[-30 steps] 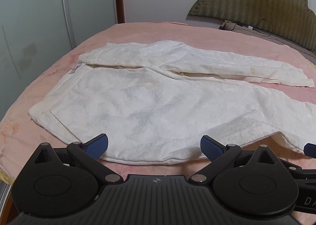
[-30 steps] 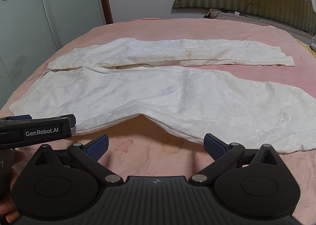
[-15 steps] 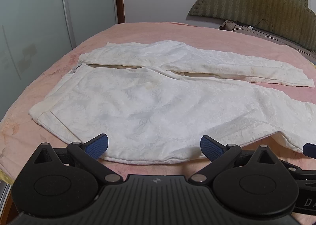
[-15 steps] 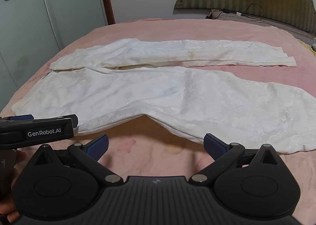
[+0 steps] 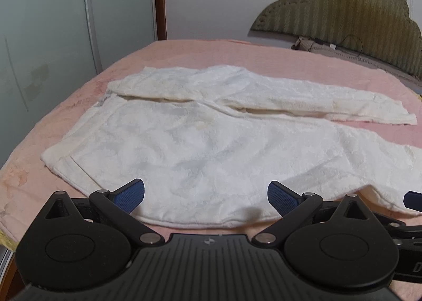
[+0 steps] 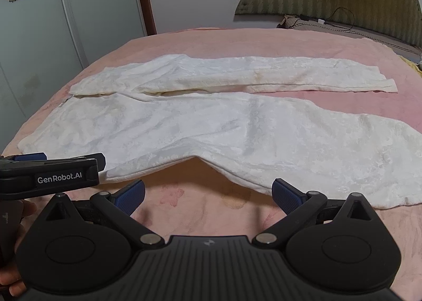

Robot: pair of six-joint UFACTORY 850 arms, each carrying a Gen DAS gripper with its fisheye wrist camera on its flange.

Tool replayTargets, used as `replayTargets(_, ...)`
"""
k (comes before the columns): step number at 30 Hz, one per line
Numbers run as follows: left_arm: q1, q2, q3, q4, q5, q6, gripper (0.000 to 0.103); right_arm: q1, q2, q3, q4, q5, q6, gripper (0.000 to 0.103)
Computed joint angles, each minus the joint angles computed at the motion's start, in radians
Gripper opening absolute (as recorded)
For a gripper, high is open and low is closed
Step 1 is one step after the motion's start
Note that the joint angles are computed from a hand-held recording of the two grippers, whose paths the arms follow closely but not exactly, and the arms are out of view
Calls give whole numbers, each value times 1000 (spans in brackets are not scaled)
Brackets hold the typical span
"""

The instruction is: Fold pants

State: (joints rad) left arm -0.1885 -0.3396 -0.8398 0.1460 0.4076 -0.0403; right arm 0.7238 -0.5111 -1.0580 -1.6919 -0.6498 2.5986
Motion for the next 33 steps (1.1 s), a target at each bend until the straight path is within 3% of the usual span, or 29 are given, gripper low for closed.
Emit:
replayTargets(7, 36, -8, -25, 115, 23, -141, 102, 0, 29, 50, -195, -68, 138, 103)
replayTargets(13, 42, -30, -70, 136, -20, -164, 102, -37, 33, 25, -285, -7, 144, 103)
replayTargets(18, 47, -52, -110, 174, -39, -201, 102, -70, 24, -13, -329, 24, 100, 103)
replayTargets(23, 51, -109, -193, 138, -51, -189, 102, -116, -13, -59, -453, -36, -15, 103)
replayTargets(27, 57, -166, -269, 34, -43, -144, 102, -188, -81, -177, -462, 63, -192, 103)
replayTargets(33, 39, -291, -423, -437, -69, 282, 102, -326, -241, -433, -644, 331, -94, 103)
